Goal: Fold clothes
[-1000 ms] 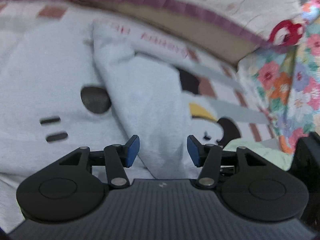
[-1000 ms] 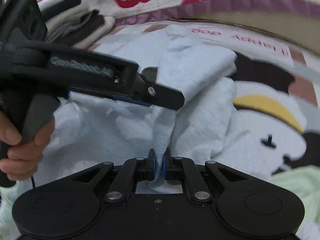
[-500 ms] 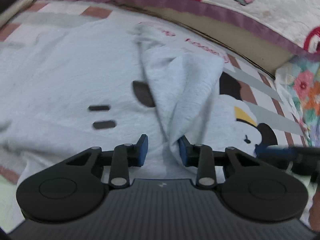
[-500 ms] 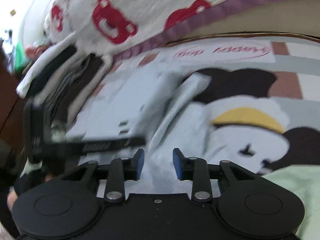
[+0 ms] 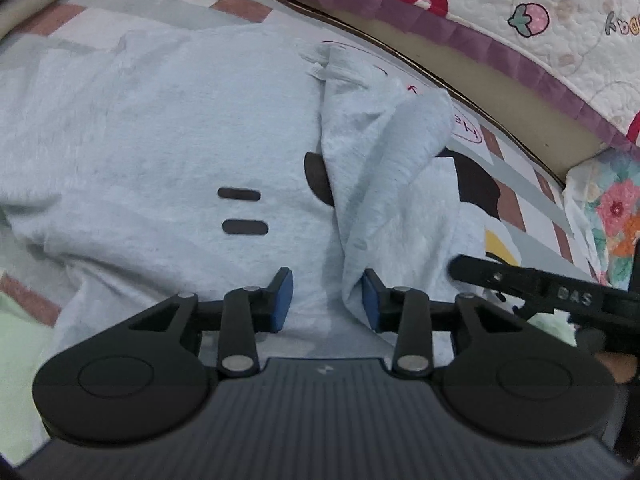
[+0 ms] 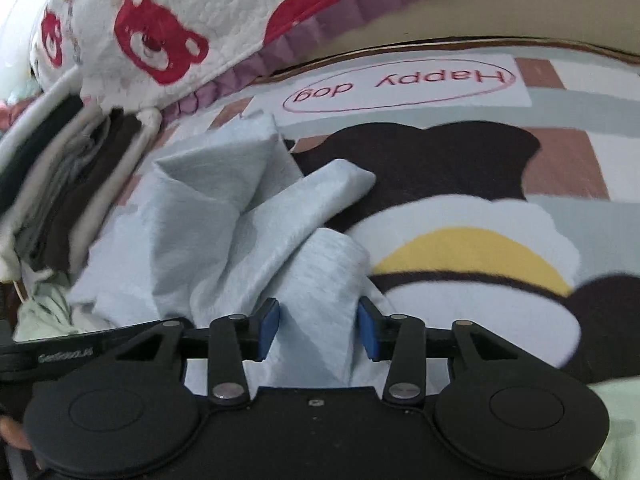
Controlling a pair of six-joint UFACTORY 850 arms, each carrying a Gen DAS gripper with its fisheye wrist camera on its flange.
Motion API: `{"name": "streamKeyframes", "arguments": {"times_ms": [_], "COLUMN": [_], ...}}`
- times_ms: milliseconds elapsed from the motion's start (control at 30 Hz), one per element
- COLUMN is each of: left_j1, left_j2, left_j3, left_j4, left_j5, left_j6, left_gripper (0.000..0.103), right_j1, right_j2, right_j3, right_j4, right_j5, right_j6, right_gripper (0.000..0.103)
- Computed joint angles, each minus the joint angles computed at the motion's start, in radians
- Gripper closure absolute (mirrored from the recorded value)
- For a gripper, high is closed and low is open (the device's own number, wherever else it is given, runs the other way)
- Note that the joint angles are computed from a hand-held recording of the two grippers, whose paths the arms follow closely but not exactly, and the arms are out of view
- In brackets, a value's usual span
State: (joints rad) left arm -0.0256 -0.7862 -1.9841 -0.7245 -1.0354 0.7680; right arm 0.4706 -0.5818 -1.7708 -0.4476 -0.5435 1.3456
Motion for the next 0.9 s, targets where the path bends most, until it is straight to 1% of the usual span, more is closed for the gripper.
{"name": "streamKeyframes", "arguments": {"times_ms": [33, 67, 100, 133, 167, 267, 300, 333, 400, 500, 600, 633, 667, 700, 733, 767, 800, 833, 900], "left_j1": [0.0, -0.001, -0.002, 0.0, 0.001, 0.006, 0.008, 0.008, 0.008, 0.006, 0.01, 0.01, 0.011, 0.011, 0.012, 0.014, 0.018, 0.023, 0.036], "left_j2": [0.005, 0.007, 0.009, 0.005, 0.0, -0.013, -0.013, -0.011, -0.006, -0.006, -0.01, -0.013, -0.009, -0.006, -0.005, -0.008, -0.009, -0.01, -0.003], "left_j3": [0.007, 0.01, 0.013, 0.007, -0.001, -0.022, -0.022, -0.02, -0.014, -0.012, -0.009, -0.012, -0.008, -0.004, -0.006, -0.013, -0.017, -0.021, -0.01], "left_j4": [0.002, 0.005, 0.008, 0.007, 0.007, 0.009, 0.01, 0.011, 0.014, 0.002, -0.04, -0.048, -0.058, -0.068, -0.07, -0.073, -0.086, -0.1, -0.147], "left_j5": [0.004, 0.007, 0.01, 0.005, -0.001, -0.015, -0.015, -0.012, -0.004, -0.006, 0.001, 0.002, 0.012, 0.023, 0.028, 0.028, 0.024, 0.02, 0.011], "left_j6": [0.009, 0.008, 0.006, -0.006, -0.019, -0.047, -0.05, -0.055, -0.064, -0.041, -0.005, 0.008, 0.029, 0.05, 0.059, 0.061, 0.065, 0.069, 0.103], "left_gripper": [0.066, 0.066, 0.066, 0.066, 0.066, 0.065, 0.064, 0.064, 0.063, 0.064, 0.069, 0.073, 0.081, 0.082, 0.082, 0.082, 0.081, 0.079, 0.068], "right_j1": [0.004, 0.007, 0.011, 0.015, 0.027, 0.064, 0.077, 0.083, 0.076, 0.046, 0.032, 0.027, 0.023, 0.019, 0.015, 0.015, 0.016, 0.017, 0.016], "right_j2": [-0.008, -0.016, -0.024, -0.032, -0.033, -0.035, -0.039, -0.036, -0.004, 0.02, -0.014, -0.022, -0.024, -0.026, -0.027, -0.025, -0.022, -0.012, 0.019], "right_j3": [-0.013, -0.026, -0.038, -0.05, -0.058, -0.077, -0.088, -0.089, -0.044, -0.002, -0.036, -0.042, -0.036, -0.028, -0.02, -0.01, -0.006, -0.001, 0.015], "right_j4": [-0.016, -0.034, -0.05, -0.071, -0.133, -0.319, -0.361, -0.386, -0.407, -0.321, -0.259, -0.24, -0.243, -0.249, -0.259, -0.311, -0.361, -0.392, -0.445], "right_j5": [-0.006, -0.011, -0.015, -0.019, -0.045, -0.128, -0.165, -0.177, -0.112, -0.006, -0.029, -0.029, -0.007, 0.017, 0.041, 0.062, 0.073, 0.078, 0.083], "right_j6": [-0.021, -0.042, -0.064, -0.083, -0.071, -0.047, -0.054, -0.051, 0.0, 0.033, 0.095, 0.123, 0.156, 0.191, 0.226, 0.254, 0.262, 0.26, 0.26], "right_gripper": [0.05, 0.053, 0.058, 0.079, 0.091, 0.092, 0.092, 0.093, 0.094, 0.093, 0.075, 0.064, 0.059, 0.059, 0.062, 0.087, 0.095, 0.095, 0.095]}}
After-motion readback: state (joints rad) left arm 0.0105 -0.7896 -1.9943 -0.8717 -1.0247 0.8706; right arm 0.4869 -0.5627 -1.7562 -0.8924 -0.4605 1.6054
